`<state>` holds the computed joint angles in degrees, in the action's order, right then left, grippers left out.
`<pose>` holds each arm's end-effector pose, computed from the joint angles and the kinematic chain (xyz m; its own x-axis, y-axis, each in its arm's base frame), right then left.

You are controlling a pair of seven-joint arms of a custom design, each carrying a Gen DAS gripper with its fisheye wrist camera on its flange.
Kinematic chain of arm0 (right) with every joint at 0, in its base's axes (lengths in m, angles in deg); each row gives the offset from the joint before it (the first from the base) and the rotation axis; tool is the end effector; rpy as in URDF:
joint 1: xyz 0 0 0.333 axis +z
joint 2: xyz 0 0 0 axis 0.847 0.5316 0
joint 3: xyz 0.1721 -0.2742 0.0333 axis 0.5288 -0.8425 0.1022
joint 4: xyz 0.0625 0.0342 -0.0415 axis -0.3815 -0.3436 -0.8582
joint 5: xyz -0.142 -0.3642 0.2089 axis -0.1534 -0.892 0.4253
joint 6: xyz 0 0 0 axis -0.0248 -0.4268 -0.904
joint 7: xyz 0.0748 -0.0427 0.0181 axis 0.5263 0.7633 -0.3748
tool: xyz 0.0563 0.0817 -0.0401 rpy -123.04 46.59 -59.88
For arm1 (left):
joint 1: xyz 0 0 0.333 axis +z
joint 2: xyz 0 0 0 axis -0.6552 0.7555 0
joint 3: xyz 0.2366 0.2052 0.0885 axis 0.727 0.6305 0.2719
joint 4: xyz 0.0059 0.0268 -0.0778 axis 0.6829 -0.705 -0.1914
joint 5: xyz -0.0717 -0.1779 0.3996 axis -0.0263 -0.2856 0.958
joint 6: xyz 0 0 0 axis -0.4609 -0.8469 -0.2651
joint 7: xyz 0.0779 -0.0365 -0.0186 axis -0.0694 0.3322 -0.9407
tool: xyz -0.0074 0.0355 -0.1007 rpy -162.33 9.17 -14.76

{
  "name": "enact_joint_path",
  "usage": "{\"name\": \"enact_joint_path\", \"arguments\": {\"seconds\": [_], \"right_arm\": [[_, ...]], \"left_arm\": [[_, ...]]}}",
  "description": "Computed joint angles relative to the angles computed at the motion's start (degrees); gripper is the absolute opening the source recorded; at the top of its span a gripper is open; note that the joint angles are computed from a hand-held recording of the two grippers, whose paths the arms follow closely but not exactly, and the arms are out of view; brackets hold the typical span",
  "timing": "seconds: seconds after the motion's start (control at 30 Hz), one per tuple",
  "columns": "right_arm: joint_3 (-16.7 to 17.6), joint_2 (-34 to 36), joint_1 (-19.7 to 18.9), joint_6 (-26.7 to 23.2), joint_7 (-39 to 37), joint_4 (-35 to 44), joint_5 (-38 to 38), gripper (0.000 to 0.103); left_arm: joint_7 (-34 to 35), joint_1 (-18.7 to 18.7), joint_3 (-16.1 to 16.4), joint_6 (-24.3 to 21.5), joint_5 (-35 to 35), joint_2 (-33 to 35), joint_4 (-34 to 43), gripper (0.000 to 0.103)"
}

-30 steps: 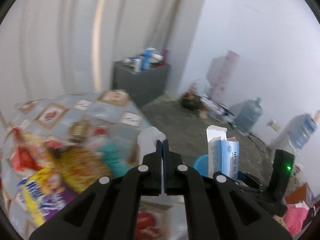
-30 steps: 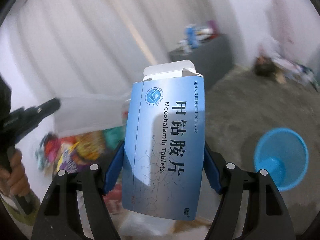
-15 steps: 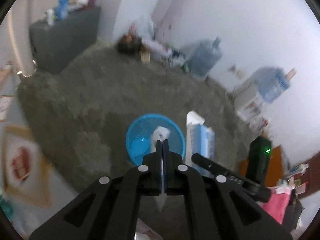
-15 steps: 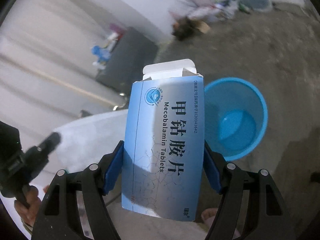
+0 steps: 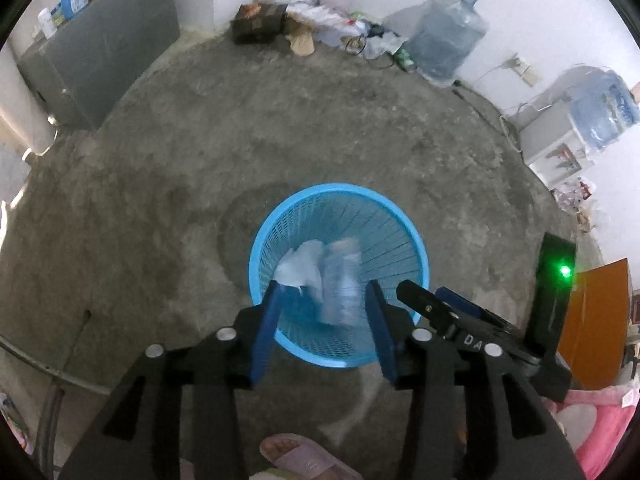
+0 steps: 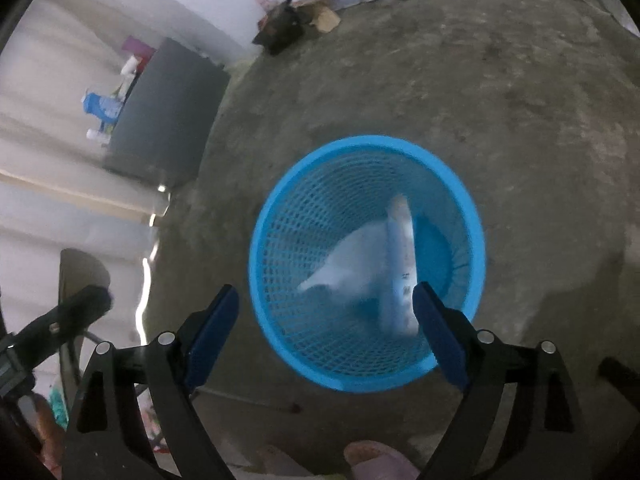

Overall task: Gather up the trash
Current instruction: 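Open the right gripper to drop the box into the wastebasket, then reach the left gripper to the red snack bag and close on it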

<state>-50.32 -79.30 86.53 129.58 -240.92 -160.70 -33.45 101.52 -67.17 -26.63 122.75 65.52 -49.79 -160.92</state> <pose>0.5145 0.4062 0.4510 -0.5946 -0.6157 -0.5171 -0.6529 0.7451 -0.1364 0.5979 -0.4798 0.5440 -0.6340 -0.7498 0.1891 -0.7629 0.5664 -0.3117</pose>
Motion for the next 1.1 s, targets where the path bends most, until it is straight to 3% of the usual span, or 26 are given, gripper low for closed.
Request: {"name": "enact_joint_path", "arguments": {"seconds": [0.13, 0.33, 0.47, 0.6, 0.7, 1.1], "right_arm": [[0.10, -3.76, 0.67, -4.76, 4.44, -1.13, -8.61, 0.084], [2.48, -4.46, 2.45, -19.43, 3.35, 6.57, -18.87, 0.094], [4.11, -1.95, 5.46, -30.78, 3.00, 14.84, -28.72, 0.095], [4.34, 1.54, 8.82, -35.40, 0.07, 21.37, -34.64, 0.095], [3.81, 4.25, 11.30, -35.50, -4.00, 25.03, -37.40, 0.095], [0.16, 13.51, 20.21, -31.36, -20.44, 40.01, -42.87, 0.095]], "left_arm": [[3.23, 2.01, -0.47, 7.94, -1.77, -8.09, -9.43, 0.053], [7.51, 5.10, -1.07, 17.78, -8.66, -19.78, -20.78, 0.075], [10.12, 6.67, -0.22, 17.07, -10.69, -27.99, -27.04, 0.078], [9.03, 8.63, 1.31, 19.34, -11.79, -37.50, -35.52, 0.086], [8.12, 10.12, 2.94, 20.27, -13.06, -44.34, -41.30, 0.097], [2.64, 17.95, 9.17, 16.18, -14.84, -65.80, -55.53, 0.097]]}}
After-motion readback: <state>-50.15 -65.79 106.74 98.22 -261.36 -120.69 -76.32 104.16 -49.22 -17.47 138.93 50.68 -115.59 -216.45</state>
